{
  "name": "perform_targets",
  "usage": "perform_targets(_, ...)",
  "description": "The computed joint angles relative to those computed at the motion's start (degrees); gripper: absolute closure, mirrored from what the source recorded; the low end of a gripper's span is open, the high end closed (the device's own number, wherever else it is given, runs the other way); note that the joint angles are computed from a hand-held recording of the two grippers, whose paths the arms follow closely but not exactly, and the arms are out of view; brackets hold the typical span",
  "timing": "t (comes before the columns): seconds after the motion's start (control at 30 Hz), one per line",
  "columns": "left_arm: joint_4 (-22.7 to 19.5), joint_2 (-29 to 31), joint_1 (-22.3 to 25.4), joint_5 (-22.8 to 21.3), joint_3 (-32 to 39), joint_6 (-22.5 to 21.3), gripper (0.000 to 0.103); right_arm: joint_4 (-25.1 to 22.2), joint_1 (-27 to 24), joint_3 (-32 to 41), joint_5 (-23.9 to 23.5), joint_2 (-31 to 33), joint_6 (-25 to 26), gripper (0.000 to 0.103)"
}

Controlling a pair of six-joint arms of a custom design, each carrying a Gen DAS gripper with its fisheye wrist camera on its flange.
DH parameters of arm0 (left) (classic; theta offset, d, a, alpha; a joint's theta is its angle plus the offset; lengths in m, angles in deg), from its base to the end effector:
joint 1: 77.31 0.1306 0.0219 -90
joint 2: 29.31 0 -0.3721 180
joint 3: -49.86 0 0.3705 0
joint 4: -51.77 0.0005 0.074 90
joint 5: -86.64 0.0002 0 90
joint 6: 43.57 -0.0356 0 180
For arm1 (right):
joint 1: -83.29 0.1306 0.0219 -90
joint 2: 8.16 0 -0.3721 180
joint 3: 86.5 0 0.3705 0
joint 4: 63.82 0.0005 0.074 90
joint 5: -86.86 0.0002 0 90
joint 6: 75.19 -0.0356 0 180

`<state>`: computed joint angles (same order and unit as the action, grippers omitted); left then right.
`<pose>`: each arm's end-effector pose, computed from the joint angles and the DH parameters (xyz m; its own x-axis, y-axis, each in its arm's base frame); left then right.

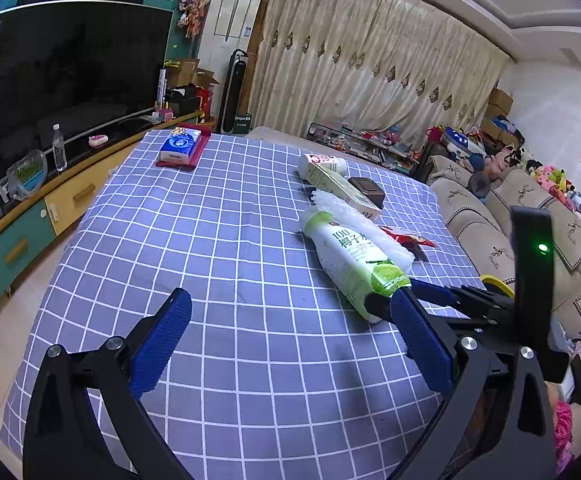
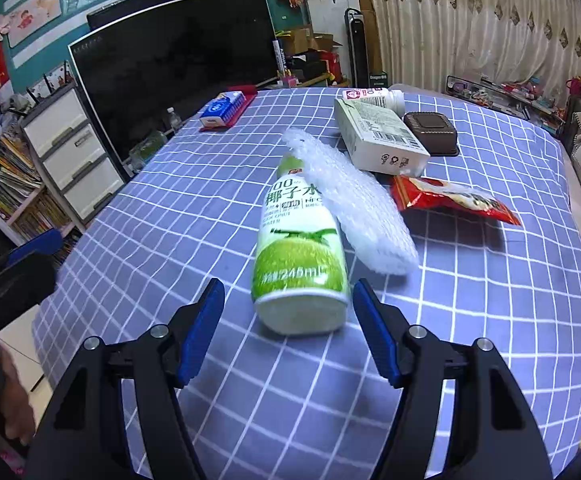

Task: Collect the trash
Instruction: 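Grasp the green-labelled bottle with the right gripper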

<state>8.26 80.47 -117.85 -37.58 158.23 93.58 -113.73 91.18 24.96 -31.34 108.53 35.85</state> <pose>0.4621 -0.3695 0.3984 -0.5371 -0.3383 -0.7727 -0.2337 0.9399 -0.2491 0.6100 0.1010 0.3427 -0.6191 -0.4052 -0.6727 -0.6544 0.7397 0.1567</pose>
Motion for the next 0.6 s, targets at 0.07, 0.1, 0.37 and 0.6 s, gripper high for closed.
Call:
perform_targets(0.07, 0.21, 0.01, 0.1, 0.51, -0.3, 0.42, 0.005, 0.33, 0.65, 0.81, 1.96, 0.88, -0.44, 0.039)
perform_targets(0.1, 0.32, 0.11, 0.14, 0.82, -0.38, 0.57, 0.005, -0.01, 0.8, 1.45, 1.9, 1.39, -0.55, 0.039)
perform_targets(0.37, 1.03, 0.22, 0.54, 2.01, -1.17, 0.74, 0.005, -0.7, 1.01, 3.08, 3.32, 3.03, -0.73, 0.052)
perform_targets(0.6, 1.17, 0.93, 0.74, 2.59, -0.82, 0.91, 0.005, 0.32, -1.62, -0.34, -1.15, -2.44, 0.2, 0.053)
